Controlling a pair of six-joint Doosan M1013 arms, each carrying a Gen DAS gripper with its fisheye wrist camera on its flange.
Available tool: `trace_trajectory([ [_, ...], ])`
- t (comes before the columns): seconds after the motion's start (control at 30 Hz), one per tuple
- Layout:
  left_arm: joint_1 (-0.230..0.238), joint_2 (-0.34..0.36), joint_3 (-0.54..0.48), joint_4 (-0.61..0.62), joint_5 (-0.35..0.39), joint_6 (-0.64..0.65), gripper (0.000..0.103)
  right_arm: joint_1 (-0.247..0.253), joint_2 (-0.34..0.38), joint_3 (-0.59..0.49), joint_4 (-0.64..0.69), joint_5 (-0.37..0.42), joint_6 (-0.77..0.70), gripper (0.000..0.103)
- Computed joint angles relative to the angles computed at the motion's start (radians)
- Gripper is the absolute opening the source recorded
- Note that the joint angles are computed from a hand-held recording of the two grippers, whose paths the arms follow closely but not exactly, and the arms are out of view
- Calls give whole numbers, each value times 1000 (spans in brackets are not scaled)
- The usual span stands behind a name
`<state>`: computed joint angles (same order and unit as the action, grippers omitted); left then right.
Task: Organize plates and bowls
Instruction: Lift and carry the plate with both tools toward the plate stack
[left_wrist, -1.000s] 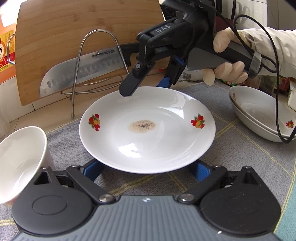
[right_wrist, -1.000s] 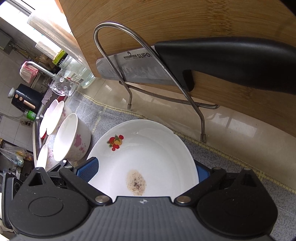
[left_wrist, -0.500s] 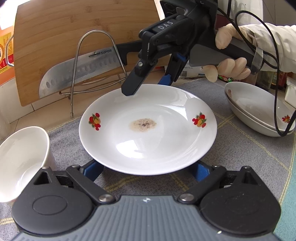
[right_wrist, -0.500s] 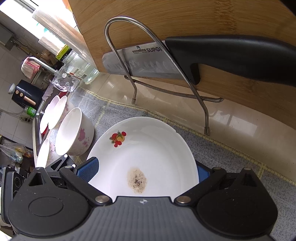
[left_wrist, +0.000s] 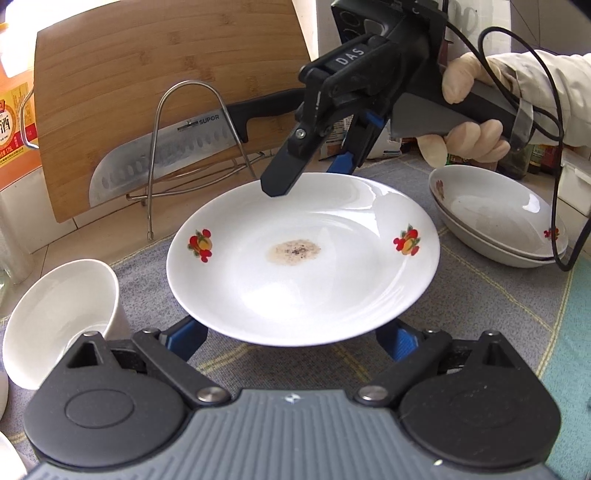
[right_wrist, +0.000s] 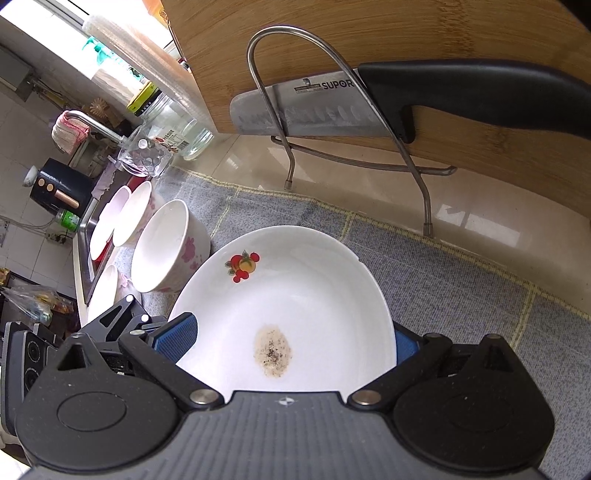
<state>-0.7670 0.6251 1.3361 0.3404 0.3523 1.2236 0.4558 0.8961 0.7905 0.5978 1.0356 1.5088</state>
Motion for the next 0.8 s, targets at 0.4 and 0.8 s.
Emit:
trace_trajectory([
  [0.4, -9, -27, 32, -87, -23, 91, 97, 10, -62, 96, -12, -51, -9, 103],
  [0.8, -14, -29, 15, -197, -25, 225, 97, 15, -114, 175, -40, -119, 6, 103],
])
